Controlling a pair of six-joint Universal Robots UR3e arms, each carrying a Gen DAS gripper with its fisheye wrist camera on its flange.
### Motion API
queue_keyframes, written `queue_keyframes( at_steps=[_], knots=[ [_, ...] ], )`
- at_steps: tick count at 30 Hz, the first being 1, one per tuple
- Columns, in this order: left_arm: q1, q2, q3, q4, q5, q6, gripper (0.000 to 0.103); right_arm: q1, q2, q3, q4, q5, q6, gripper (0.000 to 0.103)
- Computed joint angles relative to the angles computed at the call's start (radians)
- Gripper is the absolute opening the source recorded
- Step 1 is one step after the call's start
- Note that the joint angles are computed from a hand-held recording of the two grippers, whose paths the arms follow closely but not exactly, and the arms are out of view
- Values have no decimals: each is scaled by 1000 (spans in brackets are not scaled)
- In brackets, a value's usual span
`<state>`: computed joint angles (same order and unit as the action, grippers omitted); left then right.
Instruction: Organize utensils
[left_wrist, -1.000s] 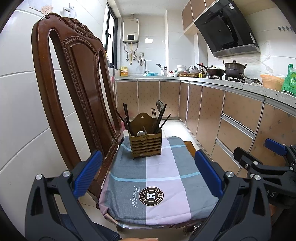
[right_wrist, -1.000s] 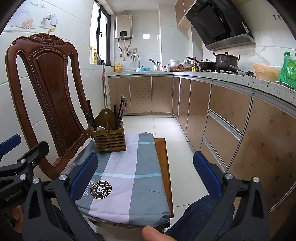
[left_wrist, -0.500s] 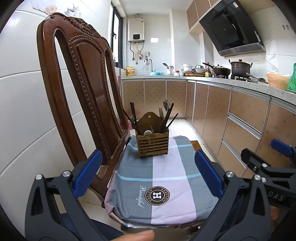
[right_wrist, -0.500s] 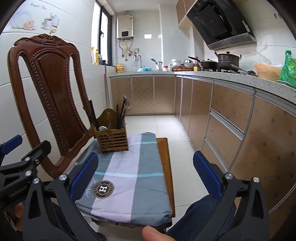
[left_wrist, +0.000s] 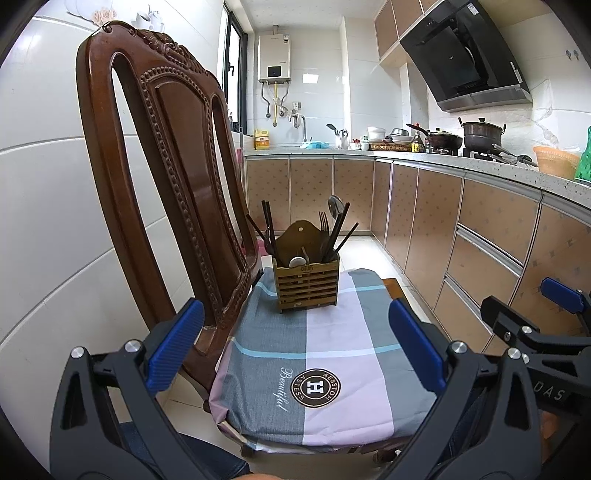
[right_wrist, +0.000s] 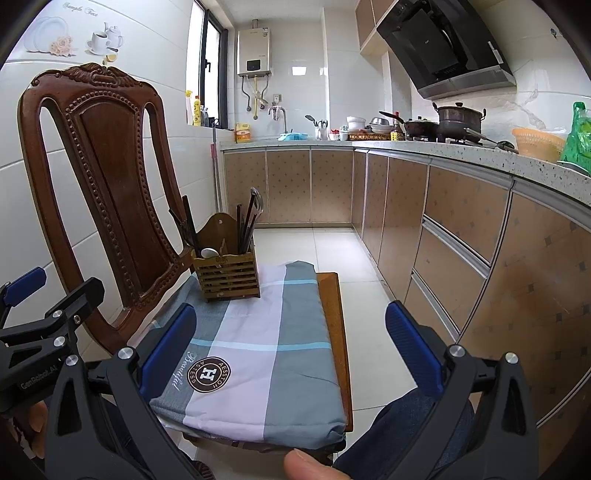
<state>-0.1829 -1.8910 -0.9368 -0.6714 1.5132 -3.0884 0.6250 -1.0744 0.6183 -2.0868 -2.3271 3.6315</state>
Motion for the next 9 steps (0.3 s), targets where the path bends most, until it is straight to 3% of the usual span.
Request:
queue_keyframes(
  at_steps=[9],
  knots=[
    [2, -16, 24, -28, -4, -5, 99, -3, 10, -11, 9, 5, 3, 100]
  ],
)
